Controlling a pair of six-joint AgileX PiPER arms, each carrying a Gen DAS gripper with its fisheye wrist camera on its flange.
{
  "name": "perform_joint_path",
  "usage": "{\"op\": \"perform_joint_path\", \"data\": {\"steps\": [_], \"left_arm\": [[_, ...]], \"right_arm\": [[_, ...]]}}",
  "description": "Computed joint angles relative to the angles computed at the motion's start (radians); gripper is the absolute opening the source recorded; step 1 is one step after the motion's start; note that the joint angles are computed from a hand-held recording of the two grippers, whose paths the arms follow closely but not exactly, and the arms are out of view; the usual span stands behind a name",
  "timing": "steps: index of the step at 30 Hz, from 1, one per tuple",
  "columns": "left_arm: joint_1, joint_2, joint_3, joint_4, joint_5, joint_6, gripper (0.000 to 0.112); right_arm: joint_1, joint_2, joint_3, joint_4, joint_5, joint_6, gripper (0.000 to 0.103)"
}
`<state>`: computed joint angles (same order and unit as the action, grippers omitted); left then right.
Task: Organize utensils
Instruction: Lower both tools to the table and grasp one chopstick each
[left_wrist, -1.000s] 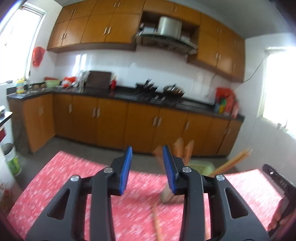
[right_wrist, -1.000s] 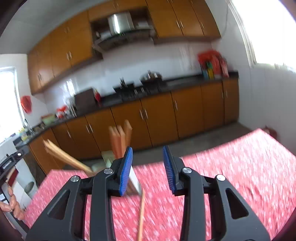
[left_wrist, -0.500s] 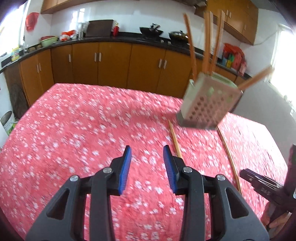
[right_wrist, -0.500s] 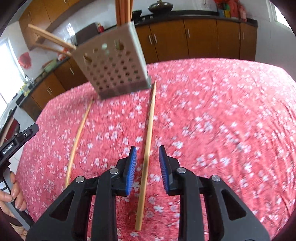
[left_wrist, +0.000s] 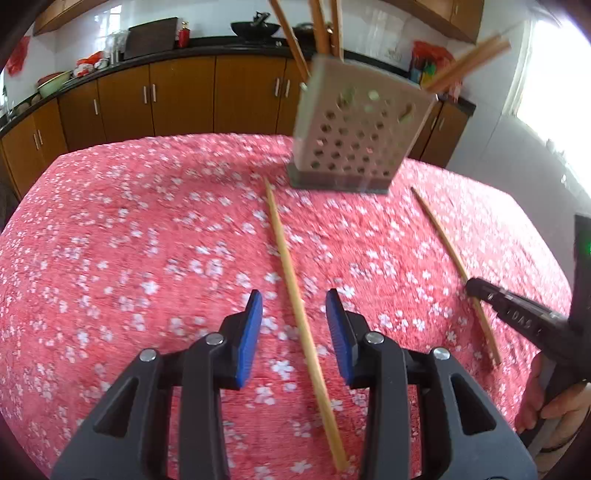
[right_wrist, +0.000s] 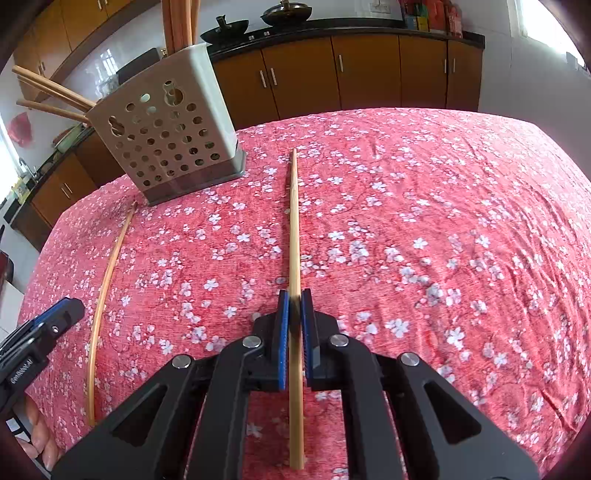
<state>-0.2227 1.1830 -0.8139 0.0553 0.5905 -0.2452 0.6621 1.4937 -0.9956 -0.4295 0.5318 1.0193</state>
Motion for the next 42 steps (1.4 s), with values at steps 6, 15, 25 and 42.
{"op": "perform_joint_path", "data": {"steps": [6,15,25,42], "left_arm": [[-0.053,0.076,-0.017,0.146,0.011,-0.148,0.01],[0.143,0.12,-0.065,0.126,0.005,-0.057,0.008],[0.265,0.154,-0.087,-0.03,-0.036,0.163,0.015],[0.311,0.142,-0.082,-0.149,-0.033,0.265,0.017]], "right_arm": [[-0.006,0.003,0.0,0.007,-0.011,-0.014,0.007],[0.012,0.041,-0.041,-0.03,0.004,0.001,0.007],[-0.002,0.108,-0.119,-0.046,0.033,-0.037,0.008],[-0.006,0.095,-0.082,-0.069,-0.003,-0.006,0.009]]}}
